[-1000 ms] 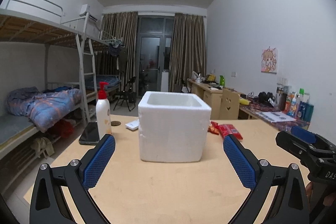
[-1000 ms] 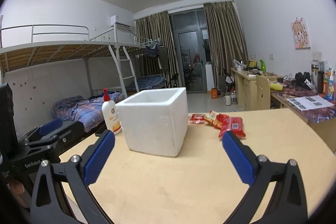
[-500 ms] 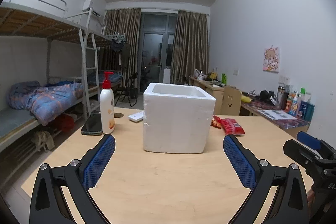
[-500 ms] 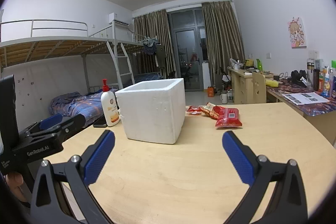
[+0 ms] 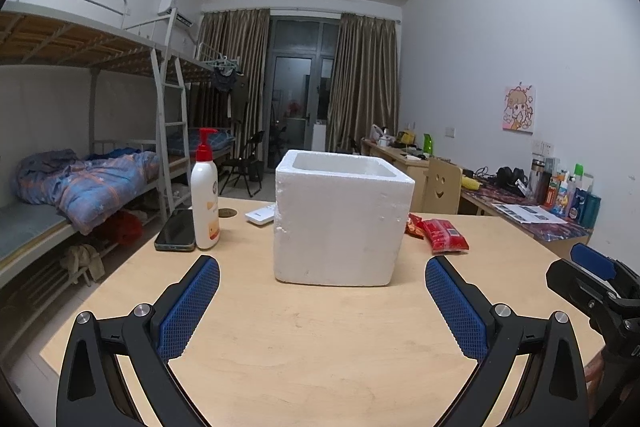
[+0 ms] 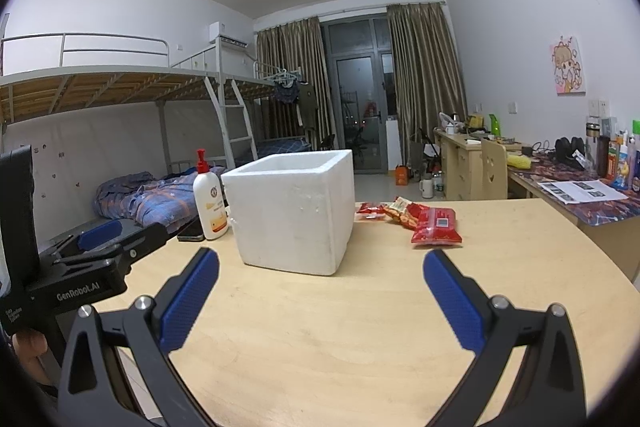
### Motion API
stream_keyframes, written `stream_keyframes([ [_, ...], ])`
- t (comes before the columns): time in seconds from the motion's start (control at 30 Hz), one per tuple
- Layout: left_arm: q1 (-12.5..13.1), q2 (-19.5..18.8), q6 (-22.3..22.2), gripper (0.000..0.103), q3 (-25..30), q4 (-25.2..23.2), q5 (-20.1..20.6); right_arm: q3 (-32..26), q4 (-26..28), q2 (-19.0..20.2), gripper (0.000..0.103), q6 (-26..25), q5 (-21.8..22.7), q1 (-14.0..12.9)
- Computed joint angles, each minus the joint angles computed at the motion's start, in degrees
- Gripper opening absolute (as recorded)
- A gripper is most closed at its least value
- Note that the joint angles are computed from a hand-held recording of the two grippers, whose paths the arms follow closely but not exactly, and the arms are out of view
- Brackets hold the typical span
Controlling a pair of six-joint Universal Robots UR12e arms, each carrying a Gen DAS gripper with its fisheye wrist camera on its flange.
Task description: Organize soft objects
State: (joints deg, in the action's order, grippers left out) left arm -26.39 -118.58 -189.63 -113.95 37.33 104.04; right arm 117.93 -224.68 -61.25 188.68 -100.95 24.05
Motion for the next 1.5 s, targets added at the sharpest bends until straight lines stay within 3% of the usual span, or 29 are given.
stream_keyframes([
  [1.5,-0.44,-0.27,2.08,0.103,0.29,0.21,0.75,0.51,0.52,-0.57,0.103,-0.22,0.03,-0.18],
])
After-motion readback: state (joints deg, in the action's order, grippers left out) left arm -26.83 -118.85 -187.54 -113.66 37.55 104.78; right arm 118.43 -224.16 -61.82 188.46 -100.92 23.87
